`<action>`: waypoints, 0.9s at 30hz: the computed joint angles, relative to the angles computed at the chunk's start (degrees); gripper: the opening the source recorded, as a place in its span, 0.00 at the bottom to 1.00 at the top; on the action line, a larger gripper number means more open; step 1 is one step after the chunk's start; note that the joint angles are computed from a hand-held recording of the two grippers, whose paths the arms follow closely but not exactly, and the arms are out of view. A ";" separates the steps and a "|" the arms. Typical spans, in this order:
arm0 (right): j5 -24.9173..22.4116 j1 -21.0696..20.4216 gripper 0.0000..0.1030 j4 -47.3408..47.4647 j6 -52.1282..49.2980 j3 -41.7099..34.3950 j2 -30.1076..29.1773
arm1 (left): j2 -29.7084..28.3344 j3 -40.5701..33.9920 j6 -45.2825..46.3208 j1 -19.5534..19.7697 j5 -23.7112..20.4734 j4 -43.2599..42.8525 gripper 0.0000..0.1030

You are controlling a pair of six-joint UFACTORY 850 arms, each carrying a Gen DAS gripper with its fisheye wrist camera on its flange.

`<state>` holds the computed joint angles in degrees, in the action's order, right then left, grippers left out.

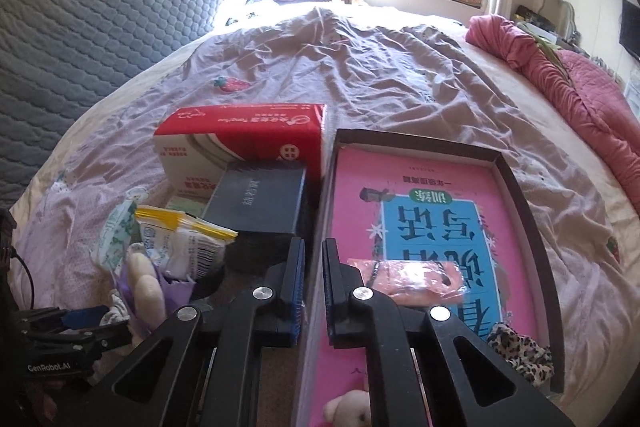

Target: Organize soft objects

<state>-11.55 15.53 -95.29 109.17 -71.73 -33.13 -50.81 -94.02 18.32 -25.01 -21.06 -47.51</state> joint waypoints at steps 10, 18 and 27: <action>2.09 -2.22 0.09 6.77 -3.29 1.58 -0.42 | -0.82 -1.08 -0.96 -0.40 0.05 2.49 0.63; 3.33 -3.13 0.09 10.17 -6.13 2.53 -0.31 | -1.70 -2.64 -6.34 -1.32 0.67 9.66 0.43; 3.17 -3.02 0.09 15.78 -11.80 1.95 -0.84 | -0.85 -1.65 8.19 -1.24 1.53 -1.95 0.14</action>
<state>-8.38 12.51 -79.51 97.37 -69.78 -33.97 -51.66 -95.67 26.51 -26.25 -19.54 -49.46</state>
